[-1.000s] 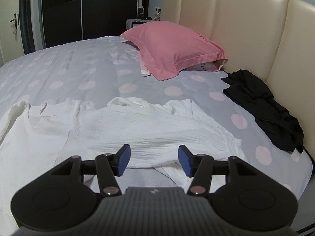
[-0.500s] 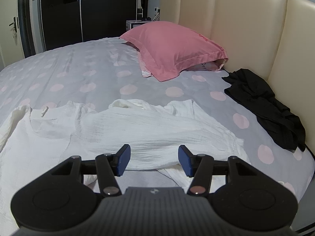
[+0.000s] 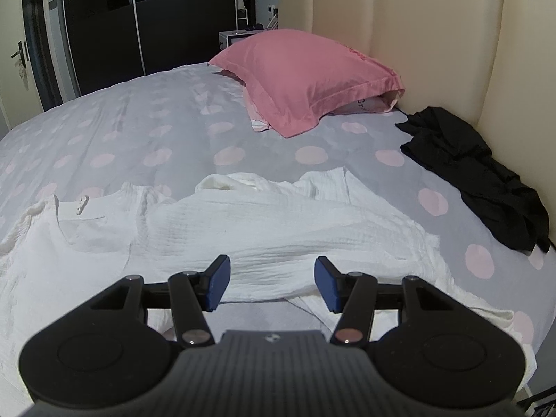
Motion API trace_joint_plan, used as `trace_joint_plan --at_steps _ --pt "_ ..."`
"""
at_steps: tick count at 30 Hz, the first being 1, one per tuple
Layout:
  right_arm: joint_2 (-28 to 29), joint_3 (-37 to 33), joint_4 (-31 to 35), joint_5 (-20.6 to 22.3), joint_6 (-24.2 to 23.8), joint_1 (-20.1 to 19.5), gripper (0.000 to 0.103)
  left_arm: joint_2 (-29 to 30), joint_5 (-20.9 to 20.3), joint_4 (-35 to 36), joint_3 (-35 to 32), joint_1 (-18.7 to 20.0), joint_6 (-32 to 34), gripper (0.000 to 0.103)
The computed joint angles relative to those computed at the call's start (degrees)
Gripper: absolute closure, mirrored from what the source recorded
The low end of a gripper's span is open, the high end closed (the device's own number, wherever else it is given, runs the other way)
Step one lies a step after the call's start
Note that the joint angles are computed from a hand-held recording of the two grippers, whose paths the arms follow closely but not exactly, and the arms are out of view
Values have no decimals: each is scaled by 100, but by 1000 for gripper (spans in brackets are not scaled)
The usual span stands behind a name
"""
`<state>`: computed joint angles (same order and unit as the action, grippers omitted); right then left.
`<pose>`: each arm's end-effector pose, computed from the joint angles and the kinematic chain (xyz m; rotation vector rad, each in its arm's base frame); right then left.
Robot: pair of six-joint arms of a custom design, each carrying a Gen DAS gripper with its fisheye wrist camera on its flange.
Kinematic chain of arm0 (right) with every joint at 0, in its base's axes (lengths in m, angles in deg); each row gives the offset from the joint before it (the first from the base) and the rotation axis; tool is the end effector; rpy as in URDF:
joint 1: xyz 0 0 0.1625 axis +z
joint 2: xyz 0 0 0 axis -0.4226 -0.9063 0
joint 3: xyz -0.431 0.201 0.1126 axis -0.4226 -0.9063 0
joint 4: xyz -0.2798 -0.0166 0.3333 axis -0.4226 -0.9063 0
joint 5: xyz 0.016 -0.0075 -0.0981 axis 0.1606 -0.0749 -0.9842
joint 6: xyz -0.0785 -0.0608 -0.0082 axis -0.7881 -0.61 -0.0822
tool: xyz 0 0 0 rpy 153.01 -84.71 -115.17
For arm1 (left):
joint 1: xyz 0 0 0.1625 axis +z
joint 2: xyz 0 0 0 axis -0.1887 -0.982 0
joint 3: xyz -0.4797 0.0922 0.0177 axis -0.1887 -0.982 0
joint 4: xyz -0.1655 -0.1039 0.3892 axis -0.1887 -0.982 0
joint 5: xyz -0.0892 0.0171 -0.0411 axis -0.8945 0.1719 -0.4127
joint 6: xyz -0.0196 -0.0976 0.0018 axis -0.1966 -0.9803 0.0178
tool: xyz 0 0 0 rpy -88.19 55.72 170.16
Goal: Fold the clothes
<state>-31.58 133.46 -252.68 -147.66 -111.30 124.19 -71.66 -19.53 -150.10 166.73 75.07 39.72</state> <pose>0.2024 -0.7285 0.2198 0.5519 -2.2542 0.9391 -0.0621 -0.6517 0.4788 -0.2667 1.9624 -1.0255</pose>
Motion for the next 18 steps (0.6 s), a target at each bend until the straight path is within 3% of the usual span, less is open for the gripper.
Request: trace_joint_plan --at_steps 3,4,6,8,12,16,18 --pt "20 -55 72 -32 45 -13 46 131 444 696 -338 221 -285 102" --pt "27 -84 130 -36 90 -19 46 170 538 1241 -487 318 -637 102" --pt "42 -146 275 -41 199 -31 46 214 557 2218 -693 486 -1253 102" --pt "60 -216 448 -45 324 -42 45 275 463 2639 -788 638 -1495 102" --pt "101 -378 887 1 614 -61 45 328 146 2102 -629 813 -1173 102" --pt "109 -491 1346 179 910 -76 45 252 -397 1078 -196 716 -206 102" --pt "98 -509 1501 256 1003 -74 45 204 -684 933 -4 626 103 102"
